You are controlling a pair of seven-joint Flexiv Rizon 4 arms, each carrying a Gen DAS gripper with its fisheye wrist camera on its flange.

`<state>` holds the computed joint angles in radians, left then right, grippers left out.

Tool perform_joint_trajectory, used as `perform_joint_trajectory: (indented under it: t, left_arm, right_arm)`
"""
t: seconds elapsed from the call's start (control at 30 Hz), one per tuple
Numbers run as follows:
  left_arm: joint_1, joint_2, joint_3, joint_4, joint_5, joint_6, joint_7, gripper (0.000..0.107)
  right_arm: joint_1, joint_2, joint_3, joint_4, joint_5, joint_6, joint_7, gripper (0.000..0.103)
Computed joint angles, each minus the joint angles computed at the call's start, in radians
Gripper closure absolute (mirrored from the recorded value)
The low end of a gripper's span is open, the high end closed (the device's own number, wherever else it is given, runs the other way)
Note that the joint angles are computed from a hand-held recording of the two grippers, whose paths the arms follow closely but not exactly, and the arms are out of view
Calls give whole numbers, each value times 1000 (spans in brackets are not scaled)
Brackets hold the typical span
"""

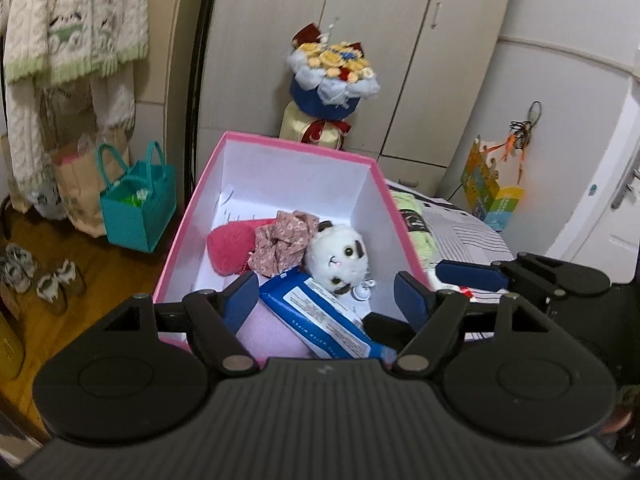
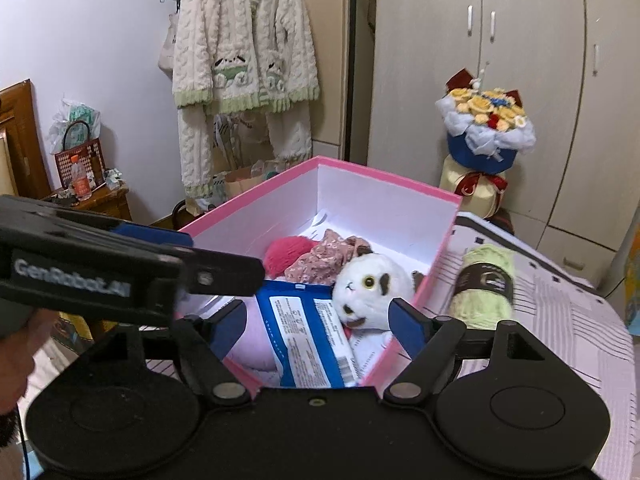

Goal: Organize soft objects
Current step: 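Open the left gripper and withdraw both tools toward the remaining items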

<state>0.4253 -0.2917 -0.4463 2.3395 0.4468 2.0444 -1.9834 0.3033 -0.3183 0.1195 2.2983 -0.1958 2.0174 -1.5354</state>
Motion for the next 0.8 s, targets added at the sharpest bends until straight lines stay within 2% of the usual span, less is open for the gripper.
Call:
perform_joint_trajectory:
  t: [0.03,0.1,0.23,0.33,0.43,0.57,0.7,0.8]
  left_arm:
    - [2,14,-2,9,5,6,-1,33]
    - [-7,45,8,27,18,24,-7,33]
    - [-37,103,44,46,80,55,-44,32]
    - [-75,142,82,55,118,71,-74,32]
    - [-135,162,131,64,129,87,-76,32]
    - [-227,167,195,66,120,100,-56,32]
    - [-361,141,273,71,33,125,16,30]
    - [-420,113,283,58,-13,122,53,30]
  right_arm:
    - [6,13,-5,14,11,10,-7,21]
    - [-38,34,20,40,-17,33,5,21]
    - [-167,66,69,99,-143,108,77,21]
    - [-248,87,67,144,-253,175,149,21]
    - [-286,104,35,186,-297,237,181,21]
    - [-318,114,-9,227,-288,300,193,21]
    - [-355,97,-35,242,-289,335,221,20]
    - [-389,64,-49,247,-309,372,236,20]
